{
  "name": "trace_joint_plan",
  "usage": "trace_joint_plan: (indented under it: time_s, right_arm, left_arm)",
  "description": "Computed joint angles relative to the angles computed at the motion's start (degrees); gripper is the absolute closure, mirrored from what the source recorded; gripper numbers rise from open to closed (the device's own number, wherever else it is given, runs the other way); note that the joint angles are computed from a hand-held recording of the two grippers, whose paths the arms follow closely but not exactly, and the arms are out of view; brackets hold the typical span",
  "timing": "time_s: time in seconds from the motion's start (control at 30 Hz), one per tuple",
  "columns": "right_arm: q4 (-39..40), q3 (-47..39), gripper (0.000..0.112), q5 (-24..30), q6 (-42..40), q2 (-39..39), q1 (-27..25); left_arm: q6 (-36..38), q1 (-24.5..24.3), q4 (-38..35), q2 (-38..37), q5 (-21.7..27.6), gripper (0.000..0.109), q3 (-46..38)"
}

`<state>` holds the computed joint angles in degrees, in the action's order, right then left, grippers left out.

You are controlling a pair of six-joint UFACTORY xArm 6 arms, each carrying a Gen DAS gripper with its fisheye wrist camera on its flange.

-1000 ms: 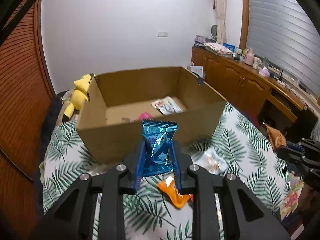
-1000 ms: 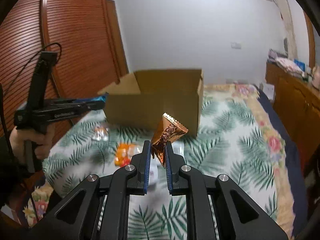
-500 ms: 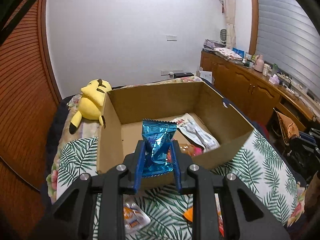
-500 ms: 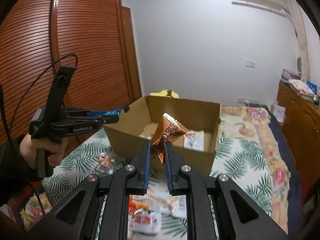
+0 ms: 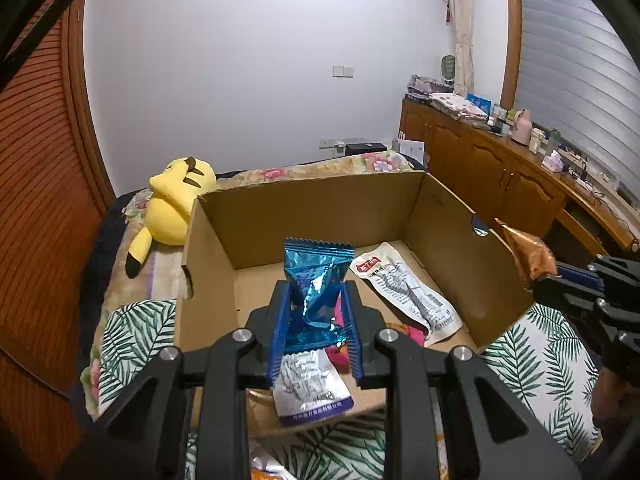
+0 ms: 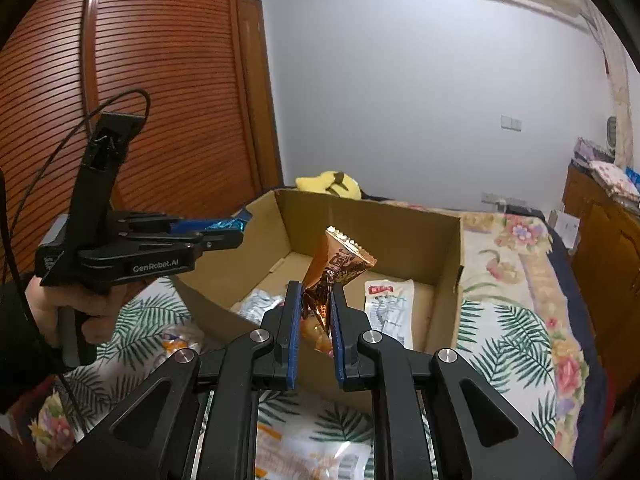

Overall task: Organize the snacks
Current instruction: 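Carry both candies over the box and open both tools to drop them, then withdraw both tools from the box back toward the snack pile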

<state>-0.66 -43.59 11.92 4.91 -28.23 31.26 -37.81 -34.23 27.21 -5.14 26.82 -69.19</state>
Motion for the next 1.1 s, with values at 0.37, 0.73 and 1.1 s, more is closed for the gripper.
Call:
trace_joint_plan:
  time_s: [0.37, 0.73, 1.1]
  right_arm:
    - [2.04, -3.34, 0.101, 0.84, -1.14, 6.28, -0.79]
    - [-2.82, -4.12, 0.094, 2.85, 3.11, 7.38, -0.66]
    - [-6.98, -1.46, 0.081, 3.22, 8.41, 2.6, 0.13]
  left_arm:
    - [1.97, 0.53, -2.44, 2.73, -0.42, 0.084, -0.65]
    - [-0.7, 0.55, 0.74, 2.54, -1.28, 0.06, 0.32]
    - [-1.8, 0.37, 1.19, -4.2, -1.42, 0.054, 5.65]
